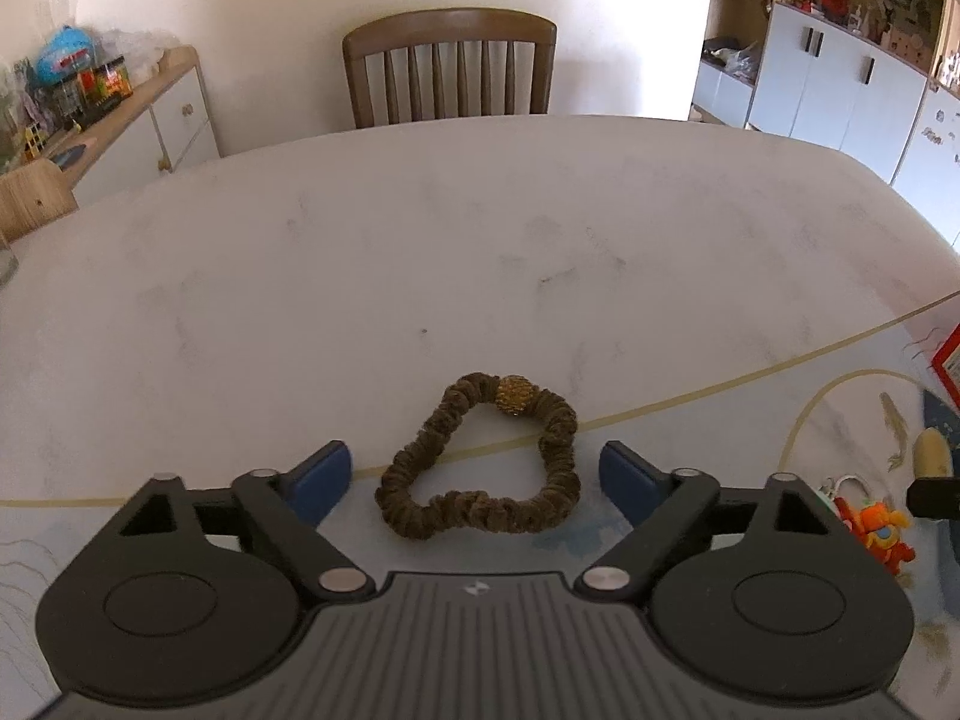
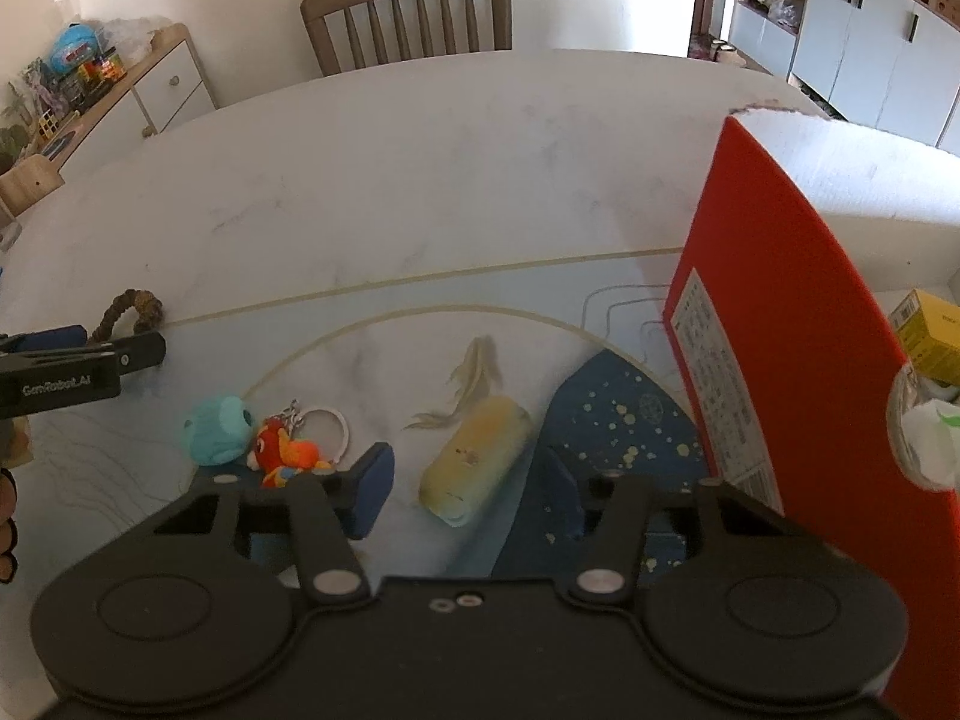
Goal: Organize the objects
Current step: 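Move the left tool to the brown hair tie while the right tool approaches the yellow corn toy, then grasp the brown hair tie with the left tool while the right tool grasps the yellow corn toy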
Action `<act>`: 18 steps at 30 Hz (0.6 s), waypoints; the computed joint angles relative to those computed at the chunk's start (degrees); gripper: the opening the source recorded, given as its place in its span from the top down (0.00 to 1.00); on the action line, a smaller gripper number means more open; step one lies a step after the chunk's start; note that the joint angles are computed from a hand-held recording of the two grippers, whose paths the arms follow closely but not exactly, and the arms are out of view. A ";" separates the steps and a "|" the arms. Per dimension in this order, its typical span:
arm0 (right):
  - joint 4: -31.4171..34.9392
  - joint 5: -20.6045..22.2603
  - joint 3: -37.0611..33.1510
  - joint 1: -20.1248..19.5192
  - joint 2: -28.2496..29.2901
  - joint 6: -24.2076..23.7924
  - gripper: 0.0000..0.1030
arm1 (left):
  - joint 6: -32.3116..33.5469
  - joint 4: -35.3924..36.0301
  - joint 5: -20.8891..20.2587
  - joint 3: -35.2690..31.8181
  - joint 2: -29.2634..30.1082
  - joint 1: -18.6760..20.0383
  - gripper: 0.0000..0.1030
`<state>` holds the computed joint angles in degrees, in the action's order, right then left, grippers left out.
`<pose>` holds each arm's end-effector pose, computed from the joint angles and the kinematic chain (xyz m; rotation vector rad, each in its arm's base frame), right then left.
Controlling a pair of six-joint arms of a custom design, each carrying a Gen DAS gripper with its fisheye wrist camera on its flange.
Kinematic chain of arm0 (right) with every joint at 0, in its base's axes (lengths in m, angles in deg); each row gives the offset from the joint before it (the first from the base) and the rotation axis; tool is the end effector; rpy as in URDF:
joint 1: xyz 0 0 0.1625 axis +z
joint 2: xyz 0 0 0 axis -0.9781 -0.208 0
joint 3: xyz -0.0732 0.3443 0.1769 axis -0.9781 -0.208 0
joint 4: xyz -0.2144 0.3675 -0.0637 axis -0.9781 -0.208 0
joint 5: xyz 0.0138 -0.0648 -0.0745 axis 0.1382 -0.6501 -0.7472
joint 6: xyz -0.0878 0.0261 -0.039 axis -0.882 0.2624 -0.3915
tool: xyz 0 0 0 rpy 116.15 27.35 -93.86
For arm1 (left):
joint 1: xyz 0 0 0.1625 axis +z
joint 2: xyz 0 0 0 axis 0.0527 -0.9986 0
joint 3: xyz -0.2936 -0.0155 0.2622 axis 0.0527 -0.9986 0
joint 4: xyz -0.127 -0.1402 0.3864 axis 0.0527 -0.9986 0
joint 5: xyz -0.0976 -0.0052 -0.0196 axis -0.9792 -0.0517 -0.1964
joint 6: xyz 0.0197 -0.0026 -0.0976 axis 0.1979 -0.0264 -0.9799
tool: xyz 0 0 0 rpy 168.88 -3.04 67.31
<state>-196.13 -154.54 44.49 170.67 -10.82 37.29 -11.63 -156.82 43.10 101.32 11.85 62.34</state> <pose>0.1204 -0.7392 0.1012 0.5000 -2.4509 0.5297 -0.1338 -0.7811 0.0773 0.5030 2.2648 -0.7521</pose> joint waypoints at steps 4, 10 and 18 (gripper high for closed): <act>-0.79 -0.54 0.02 0.20 0.30 -1.16 0.61 | 1.08 -1.46 -0.07 0.89 -0.28 -0.17 0.32; -1.26 -0.24 0.49 0.01 -0.03 -1.55 0.68 | 1.81 -1.51 -0.42 2.00 -0.82 -0.82 0.65; -0.61 0.87 1.93 -0.32 -1.57 -1.25 0.76 | 2.37 -1.21 2.33 3.41 -1.07 -2.18 0.82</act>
<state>-196.74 -153.67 46.42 170.35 -12.39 36.05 -9.26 -158.03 45.43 104.73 10.78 60.16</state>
